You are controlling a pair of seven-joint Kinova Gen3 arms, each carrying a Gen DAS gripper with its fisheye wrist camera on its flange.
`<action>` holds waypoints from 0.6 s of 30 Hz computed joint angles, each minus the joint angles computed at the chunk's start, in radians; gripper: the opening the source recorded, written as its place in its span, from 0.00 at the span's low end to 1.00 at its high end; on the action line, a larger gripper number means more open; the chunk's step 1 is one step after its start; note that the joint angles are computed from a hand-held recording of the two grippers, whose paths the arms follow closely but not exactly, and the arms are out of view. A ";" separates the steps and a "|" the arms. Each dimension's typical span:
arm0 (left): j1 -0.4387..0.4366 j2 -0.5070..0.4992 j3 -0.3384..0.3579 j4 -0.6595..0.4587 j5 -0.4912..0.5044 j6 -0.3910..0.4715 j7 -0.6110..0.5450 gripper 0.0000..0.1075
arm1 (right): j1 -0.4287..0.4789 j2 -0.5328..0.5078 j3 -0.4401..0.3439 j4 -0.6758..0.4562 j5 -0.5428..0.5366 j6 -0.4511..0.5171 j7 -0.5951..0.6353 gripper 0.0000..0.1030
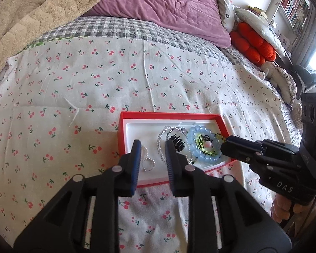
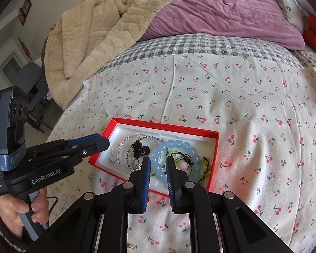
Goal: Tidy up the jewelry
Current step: 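Carry the pearl ring and gold earring into the red box and open both tools, then withdraw both tools from the red box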
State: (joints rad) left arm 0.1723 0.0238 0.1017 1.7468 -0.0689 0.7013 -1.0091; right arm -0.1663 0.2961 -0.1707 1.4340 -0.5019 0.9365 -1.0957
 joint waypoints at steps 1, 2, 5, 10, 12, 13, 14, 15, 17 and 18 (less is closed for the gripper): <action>0.003 -0.006 0.002 0.003 -0.005 0.002 0.003 0.32 | 0.003 -0.007 0.001 0.006 0.003 0.000 0.007 0.15; 0.006 -0.012 0.005 0.006 -0.014 0.005 0.007 0.36 | 0.005 -0.015 0.002 0.012 0.005 0.001 0.013 0.15; 0.021 -0.030 0.020 0.020 -0.068 0.019 0.043 0.52 | 0.009 -0.042 0.007 0.039 0.011 -0.009 0.033 0.16; 0.039 -0.065 0.046 0.054 -0.154 0.047 0.113 0.70 | 0.017 -0.086 0.018 0.088 0.016 -0.015 0.080 0.20; 0.039 -0.081 0.051 0.068 -0.161 0.060 0.122 0.71 | 0.016 -0.101 0.023 0.106 0.021 -0.014 0.097 0.23; 0.040 -0.087 0.053 0.075 -0.158 0.066 0.122 0.71 | 0.015 -0.109 0.026 0.116 0.025 -0.013 0.104 0.25; 0.040 -0.093 0.056 0.079 -0.154 0.076 0.117 0.71 | 0.014 -0.116 0.029 0.127 0.028 -0.012 0.113 0.28; 0.042 -0.097 0.061 0.083 -0.155 0.085 0.116 0.71 | 0.015 -0.124 0.031 0.139 0.026 -0.013 0.123 0.31; 0.048 -0.106 0.074 0.094 -0.161 0.096 0.117 0.71 | 0.021 -0.142 0.036 0.171 0.010 -0.018 0.146 0.66; 0.052 -0.110 0.080 0.102 -0.164 0.098 0.120 0.72 | 0.028 -0.155 0.038 0.196 -0.011 -0.028 0.164 0.71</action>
